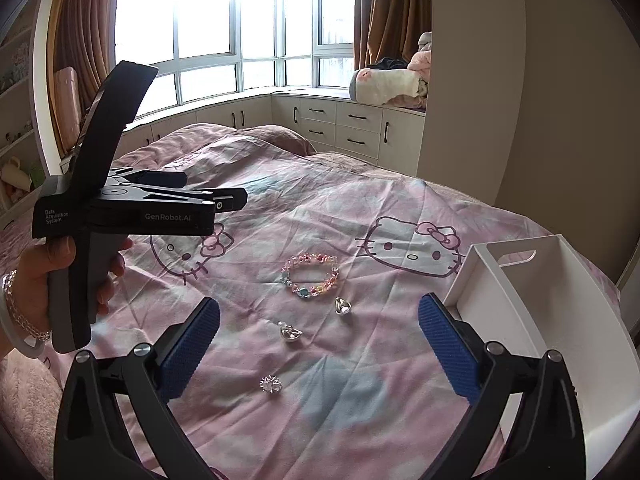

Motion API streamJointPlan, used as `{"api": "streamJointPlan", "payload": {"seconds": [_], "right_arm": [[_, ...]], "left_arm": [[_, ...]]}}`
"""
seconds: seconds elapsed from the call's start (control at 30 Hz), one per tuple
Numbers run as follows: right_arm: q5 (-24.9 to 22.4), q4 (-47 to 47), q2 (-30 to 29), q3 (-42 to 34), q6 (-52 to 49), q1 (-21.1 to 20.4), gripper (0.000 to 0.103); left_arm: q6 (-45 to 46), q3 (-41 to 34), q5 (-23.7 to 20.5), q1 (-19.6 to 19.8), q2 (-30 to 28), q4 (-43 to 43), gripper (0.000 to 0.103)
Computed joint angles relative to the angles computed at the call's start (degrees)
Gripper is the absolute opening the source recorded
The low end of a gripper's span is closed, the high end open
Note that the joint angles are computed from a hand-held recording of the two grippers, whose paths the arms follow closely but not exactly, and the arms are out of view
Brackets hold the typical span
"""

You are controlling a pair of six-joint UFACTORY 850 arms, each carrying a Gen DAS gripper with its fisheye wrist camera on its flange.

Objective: Organize jewelry
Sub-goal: 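Move both tools back toward the multicolour bracelet and silver charms, then grasp the multicolour bead bracelet with the left tool while the right tool grasps the silver flower charm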

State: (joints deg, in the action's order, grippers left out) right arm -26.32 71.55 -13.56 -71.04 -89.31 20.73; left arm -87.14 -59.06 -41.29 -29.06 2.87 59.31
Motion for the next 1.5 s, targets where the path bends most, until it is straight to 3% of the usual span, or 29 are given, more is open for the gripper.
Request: {"api": "streamJointPlan", "payload": {"seconds": [0.3,0.7,0.9,0.97,1.1,1.17,1.2,1.3,1.43,1.5], "right_arm": [[0.8,-4.2,-3.0,1.4,4.5,1.3,0.098],[3.2,-10.3,-6.1,2.2,7.5,3.0,0.097],[3.9,-15.6,-6.8,2.9,9.4,4.0,0.077],[2.9,-15.2,-6.8,2.8,8.8,3.8,0.063],[0.9,-15.8,-7.1,2.2,9.4,3.5,0.042],[-0.3,-15.8,-7.2,2.0,9.3,3.4,0.025],[-0.6,-16.3,-7.4,1.8,9.7,3.4,0.021],[-1.1,-16.0,-7.4,1.7,9.6,3.3,0.021],[-1.7,-15.8,-7.3,1.7,9.3,3.1,0.021],[-1.9,-15.8,-7.3,1.7,9.4,3.1,0.021]], "left_arm": [[1.4,1.4,6.7,4.0,-3.4,-3.4,0.1],[10.2,-2.2,11.2,6.4,-11.8,-10.9,0.1],[13.6,-4.0,11.0,6.2,-14.8,-12.8,0.098],[12.6,-3.7,11.5,6.1,-14.7,-11.8,0.086],[13.7,-3.6,13.1,6.3,-14.7,-13.0,0.074],[14.6,-3.8,13.1,6.3,-14.9,-13.7,0.059],[15.6,-3.9,13.4,6.4,-14.9,-14.6,0.057],[17.2,-3.8,14.4,6.6,-14.7,-16.3,0.046],[20.0,-3.9,14.8,6.9,-14.5,-19.2,0.016],[20.1,-3.5,15.7,7.0,-14.0,-19.6,0.016]]}}
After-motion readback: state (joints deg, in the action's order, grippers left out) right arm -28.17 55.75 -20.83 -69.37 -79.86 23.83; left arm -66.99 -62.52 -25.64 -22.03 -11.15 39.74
